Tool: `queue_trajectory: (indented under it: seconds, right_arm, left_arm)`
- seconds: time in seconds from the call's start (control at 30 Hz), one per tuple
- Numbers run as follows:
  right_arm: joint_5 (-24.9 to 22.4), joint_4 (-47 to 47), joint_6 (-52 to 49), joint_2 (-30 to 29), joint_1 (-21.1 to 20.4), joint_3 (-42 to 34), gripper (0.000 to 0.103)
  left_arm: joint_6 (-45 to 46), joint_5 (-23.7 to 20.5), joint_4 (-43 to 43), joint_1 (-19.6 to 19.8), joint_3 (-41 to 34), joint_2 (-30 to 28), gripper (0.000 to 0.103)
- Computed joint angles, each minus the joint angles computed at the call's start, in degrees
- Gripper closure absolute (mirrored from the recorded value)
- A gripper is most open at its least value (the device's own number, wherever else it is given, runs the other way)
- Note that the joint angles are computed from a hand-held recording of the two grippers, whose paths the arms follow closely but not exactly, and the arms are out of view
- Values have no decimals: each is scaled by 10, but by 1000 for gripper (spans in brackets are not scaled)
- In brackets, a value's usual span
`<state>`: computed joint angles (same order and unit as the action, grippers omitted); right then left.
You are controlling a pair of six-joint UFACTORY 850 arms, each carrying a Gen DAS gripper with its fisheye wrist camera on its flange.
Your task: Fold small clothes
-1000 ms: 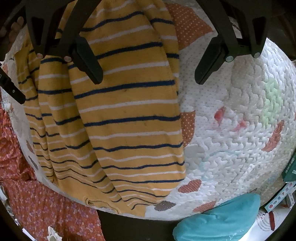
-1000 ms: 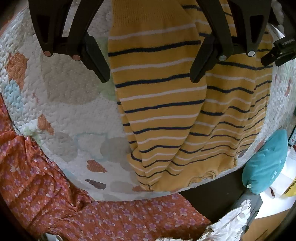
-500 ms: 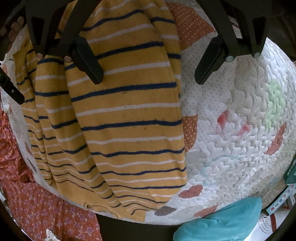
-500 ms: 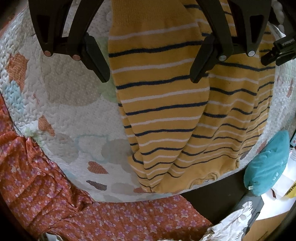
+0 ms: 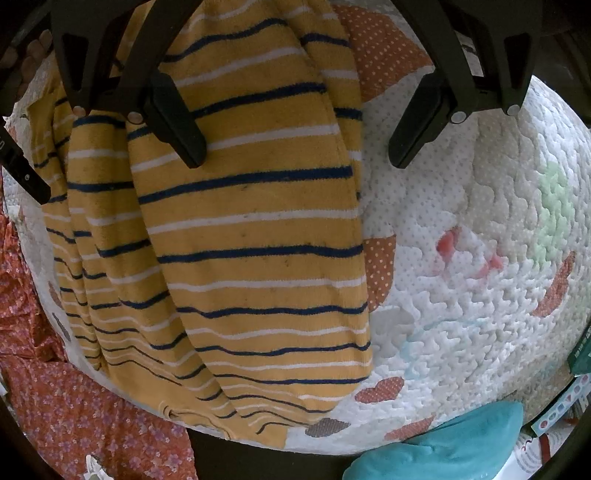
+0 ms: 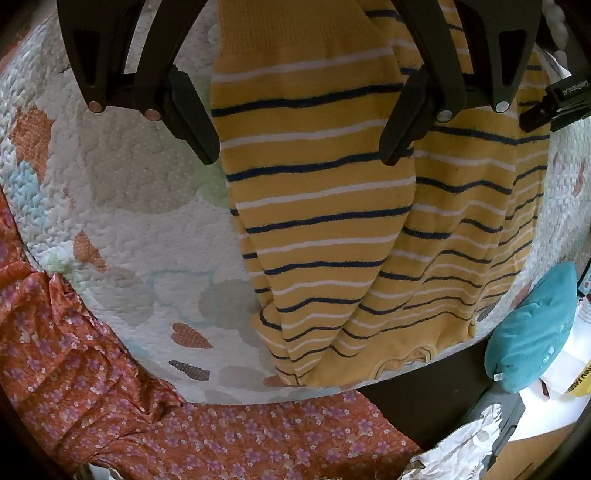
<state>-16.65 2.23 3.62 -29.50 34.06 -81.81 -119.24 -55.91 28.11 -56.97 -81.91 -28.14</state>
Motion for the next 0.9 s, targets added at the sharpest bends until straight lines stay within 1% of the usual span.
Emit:
queue_trajectory:
  seconds: [0.37, 0.47, 0.53, 0.63, 0.9]
  right_arm:
    - [-3, -1, 0, -3, 2, -2, 12]
    - [-4, -4, 3, -4, 1, -2, 12]
    - [-4, -6, 6, -4, 1, -2, 12]
    - [-2, -7, 8, -2, 0, -2, 12]
    - [6, -46, 57, 27, -25, 21, 12]
  left_arm:
    - [0, 10, 0, 3, 9, 3, 3]
    - [-2, 13, 0, 3, 12, 4, 2]
    - [-3, 17, -1, 4, 15, 5, 0]
    - [-2, 23, -3, 5, 19, 6, 0]
    - [11, 24, -12, 13, 14, 2, 0]
